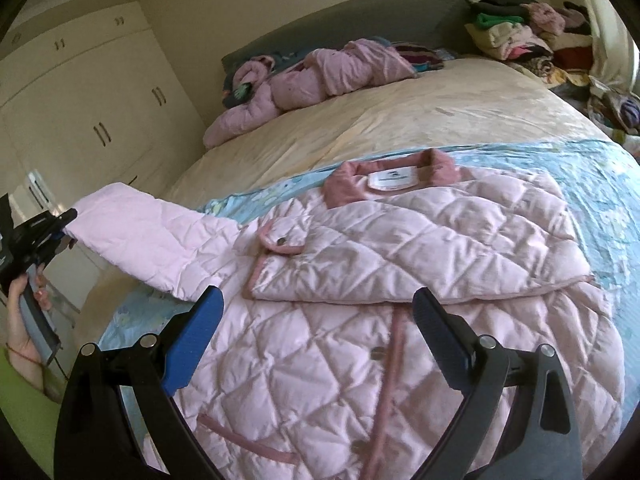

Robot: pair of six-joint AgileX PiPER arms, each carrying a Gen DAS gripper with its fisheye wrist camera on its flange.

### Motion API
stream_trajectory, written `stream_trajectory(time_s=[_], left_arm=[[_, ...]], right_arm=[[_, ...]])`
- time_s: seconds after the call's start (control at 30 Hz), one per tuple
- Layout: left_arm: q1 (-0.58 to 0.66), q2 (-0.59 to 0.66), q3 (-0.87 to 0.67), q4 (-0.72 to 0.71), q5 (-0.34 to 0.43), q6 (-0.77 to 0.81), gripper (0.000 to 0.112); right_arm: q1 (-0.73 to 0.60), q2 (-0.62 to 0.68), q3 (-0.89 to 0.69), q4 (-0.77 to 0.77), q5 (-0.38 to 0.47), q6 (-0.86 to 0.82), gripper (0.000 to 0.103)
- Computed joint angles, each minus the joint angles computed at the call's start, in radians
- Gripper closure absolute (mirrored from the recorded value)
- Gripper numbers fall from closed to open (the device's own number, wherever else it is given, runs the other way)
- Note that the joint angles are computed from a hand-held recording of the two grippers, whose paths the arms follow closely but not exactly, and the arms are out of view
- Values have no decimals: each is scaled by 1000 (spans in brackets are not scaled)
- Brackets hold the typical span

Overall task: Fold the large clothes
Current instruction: 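Lift the held sleeve with the left gripper and fold it across the jacket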

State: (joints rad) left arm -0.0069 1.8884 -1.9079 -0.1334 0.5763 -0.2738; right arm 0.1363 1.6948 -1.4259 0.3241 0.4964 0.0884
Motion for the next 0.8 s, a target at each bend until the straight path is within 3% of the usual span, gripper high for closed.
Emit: stream_trajectory(time_s=[0.23,0.47,0.8], left_arm=[[-105,-32,47,29,-63,0,103],[-195,-8,9,72,-55,-2,103],[-316,61,-3,17,-81,144,103]], right_arm=[[-81,-83,105,100,-25,-132,8],[-151,-119,174,207,-38,-219,8],[-212,-136,215,263,-40,-265,8]])
